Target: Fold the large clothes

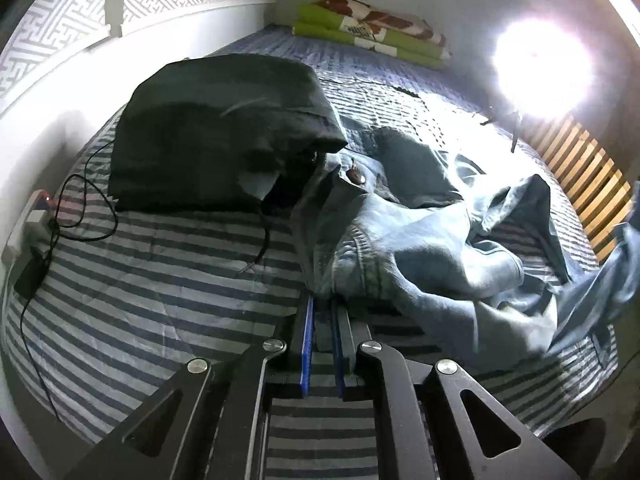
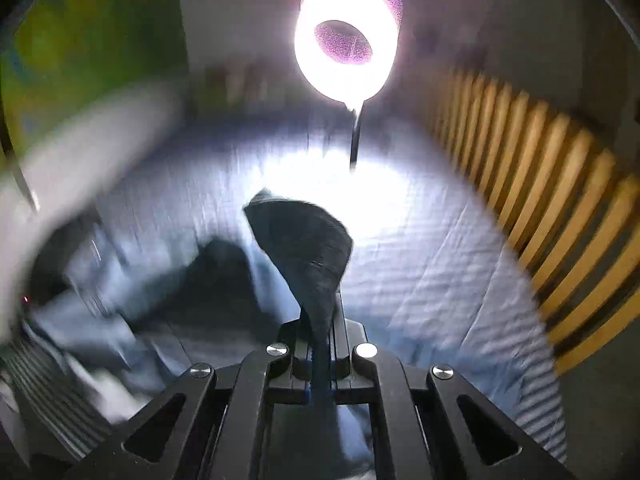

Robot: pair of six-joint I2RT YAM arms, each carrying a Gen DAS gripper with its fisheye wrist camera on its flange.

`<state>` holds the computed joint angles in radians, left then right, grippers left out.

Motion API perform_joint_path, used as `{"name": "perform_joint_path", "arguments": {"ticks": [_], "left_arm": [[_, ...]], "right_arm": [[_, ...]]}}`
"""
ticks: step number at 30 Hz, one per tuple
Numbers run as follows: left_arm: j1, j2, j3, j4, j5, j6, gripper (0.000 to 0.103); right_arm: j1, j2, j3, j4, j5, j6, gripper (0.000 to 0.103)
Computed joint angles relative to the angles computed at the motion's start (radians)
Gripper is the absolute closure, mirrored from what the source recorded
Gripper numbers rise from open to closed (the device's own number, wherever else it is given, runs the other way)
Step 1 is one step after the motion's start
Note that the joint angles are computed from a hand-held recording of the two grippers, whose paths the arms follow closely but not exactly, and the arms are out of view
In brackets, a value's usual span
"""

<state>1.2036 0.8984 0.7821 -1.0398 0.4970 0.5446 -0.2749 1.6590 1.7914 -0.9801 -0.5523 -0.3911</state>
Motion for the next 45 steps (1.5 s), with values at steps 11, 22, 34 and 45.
{"name": "perform_joint_path", "arguments": {"ticks": [11,22,34,45], "left_arm": [[0.201,-0.021,-0.054,-0.127,0.015,0.288,0.103],[0.084,0.013,-0.179,0.025,0.038,0.172,0.029],[-0.299,0.148,-0.287,0.398,-0.146,-0.121,0.032],[-0.327,-0.138,-0.199,0.099,-0.087,-0.136,0.093]], "right_arm": [[-0.418,0.160,-0.205,-0.019,0.186,-0.293,0.091],[0.076,-0.316,-0.637,0.061,0.137,-0.413,0.047],[0.694,-0.237,-0.880,0.334,0.470,-0.286,0.054],[0.278,-0.372,-0.670,0.130,0.272,-0.374,0.098]]}}
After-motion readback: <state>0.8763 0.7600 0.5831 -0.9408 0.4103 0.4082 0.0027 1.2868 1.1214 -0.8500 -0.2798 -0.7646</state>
